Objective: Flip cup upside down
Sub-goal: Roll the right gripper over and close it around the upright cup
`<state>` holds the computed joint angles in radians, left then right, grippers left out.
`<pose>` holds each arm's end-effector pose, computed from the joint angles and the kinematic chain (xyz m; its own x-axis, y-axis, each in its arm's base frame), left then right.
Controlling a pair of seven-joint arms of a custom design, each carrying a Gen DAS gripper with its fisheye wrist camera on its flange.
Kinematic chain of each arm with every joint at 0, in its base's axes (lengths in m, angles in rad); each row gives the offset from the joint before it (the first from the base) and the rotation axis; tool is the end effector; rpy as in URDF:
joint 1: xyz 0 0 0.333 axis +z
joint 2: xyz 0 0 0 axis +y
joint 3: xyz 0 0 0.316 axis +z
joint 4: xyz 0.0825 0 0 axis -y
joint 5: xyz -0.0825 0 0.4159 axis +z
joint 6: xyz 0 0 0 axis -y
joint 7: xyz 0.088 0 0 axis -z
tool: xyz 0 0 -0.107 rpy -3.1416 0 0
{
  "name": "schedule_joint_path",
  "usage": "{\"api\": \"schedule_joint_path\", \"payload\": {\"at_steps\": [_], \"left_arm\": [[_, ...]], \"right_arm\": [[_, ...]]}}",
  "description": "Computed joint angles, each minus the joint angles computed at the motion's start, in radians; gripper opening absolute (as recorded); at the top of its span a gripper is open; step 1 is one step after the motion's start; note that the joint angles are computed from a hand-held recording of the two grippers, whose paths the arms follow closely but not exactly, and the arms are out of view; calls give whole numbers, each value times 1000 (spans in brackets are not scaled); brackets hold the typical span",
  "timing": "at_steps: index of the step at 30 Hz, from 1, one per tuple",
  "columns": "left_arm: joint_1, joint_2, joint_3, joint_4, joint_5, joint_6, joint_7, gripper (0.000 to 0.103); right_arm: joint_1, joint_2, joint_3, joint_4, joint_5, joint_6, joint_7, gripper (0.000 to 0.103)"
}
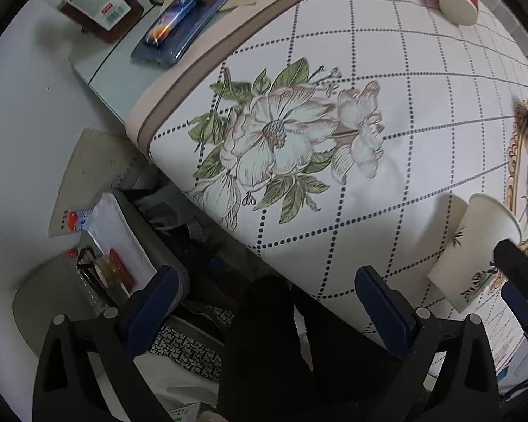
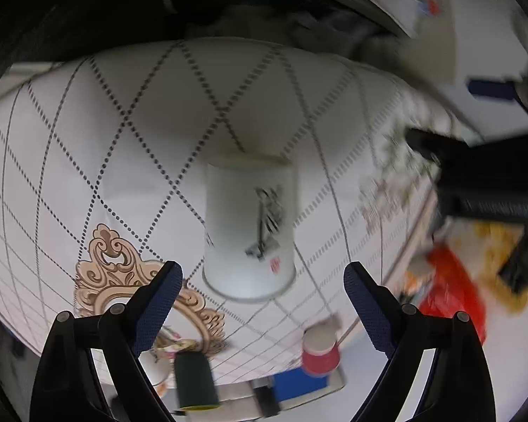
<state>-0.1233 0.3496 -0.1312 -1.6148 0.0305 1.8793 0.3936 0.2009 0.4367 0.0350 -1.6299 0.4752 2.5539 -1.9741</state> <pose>0.6607 -0.1606 0.4060 0.7916 -0.6070 -0.0692 -0.6053 -0.7947 0.0468 0.7224 0.1635 0.4045 -0.3481 0.9082 0.2325 0.8366 0.1891 0.5141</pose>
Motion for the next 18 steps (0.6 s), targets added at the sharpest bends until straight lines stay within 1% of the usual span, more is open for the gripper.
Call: {"api": "schedule_joint_path", "payload": {"at_steps": [4,7,13,18], "left_arm": [[5,-10,1,-26,-9,15,1,103],[8,-14,2,-38,-10,18,1,103],[18,-28,3,-72,-17,34,16,103],[20,-22,3,-67,-16,25,28,103]], "right_arm": [[-10,10,8,-16,-23,3,-111,95],[-11,17,11,-25,-21,15,-166,95],[6,21,3,-45,-27,34,-179,95],[12,21,4,-59,-26,51,-188,95]]}}
